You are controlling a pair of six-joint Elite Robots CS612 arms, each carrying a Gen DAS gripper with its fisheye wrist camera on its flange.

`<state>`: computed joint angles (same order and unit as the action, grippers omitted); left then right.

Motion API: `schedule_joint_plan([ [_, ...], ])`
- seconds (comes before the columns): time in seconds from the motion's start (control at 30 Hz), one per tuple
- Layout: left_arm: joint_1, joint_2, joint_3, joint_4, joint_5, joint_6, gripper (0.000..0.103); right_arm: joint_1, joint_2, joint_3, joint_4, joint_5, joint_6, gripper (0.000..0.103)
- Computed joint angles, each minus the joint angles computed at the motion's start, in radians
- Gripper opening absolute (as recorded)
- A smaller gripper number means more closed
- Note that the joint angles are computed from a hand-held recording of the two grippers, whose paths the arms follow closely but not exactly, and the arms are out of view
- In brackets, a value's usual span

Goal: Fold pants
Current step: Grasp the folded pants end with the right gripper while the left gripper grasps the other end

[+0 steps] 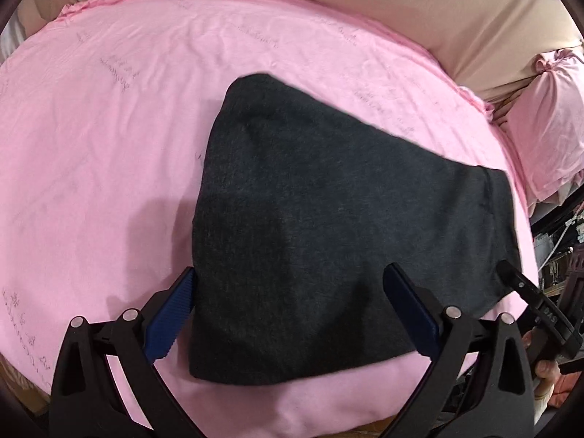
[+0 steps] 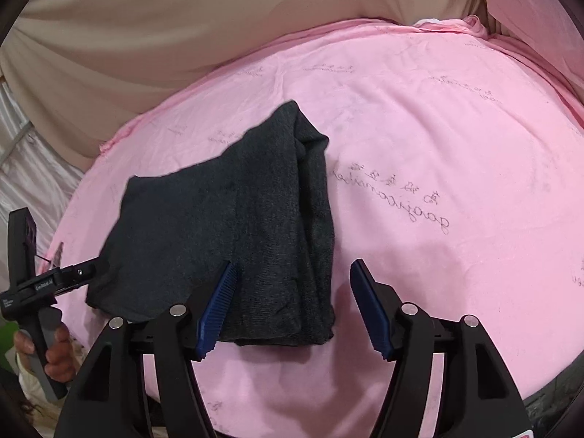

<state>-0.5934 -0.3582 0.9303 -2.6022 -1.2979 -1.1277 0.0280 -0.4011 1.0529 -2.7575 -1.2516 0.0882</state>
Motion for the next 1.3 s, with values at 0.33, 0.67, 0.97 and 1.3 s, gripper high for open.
schedule_joint_plan([
  [0.33,-0.003,0.032,-0.019,-0.103,0.008,0.084,0.098,-0.038,0.027,-0.007,0.002,0.227,0.044,0.075],
  [0.67,0.029,0.054,-0.025,-0.227,-0.003,0.041,0.019,-0.025,0.069,-0.088,0.0,0.254,0.09,0.031],
  [0.97,0.008,-0.075,0.137,-0.192,-0.052,0.07,0.014,-0.024,-0.03,0.044,0.026,0.303,0.053,0.029],
  [1.3,-0.007,-0.056,0.145,-0.168,-0.086,0.018,0.072,-0.026,-0.02,0.07,0.046,0.255,0.016,0.055],
])
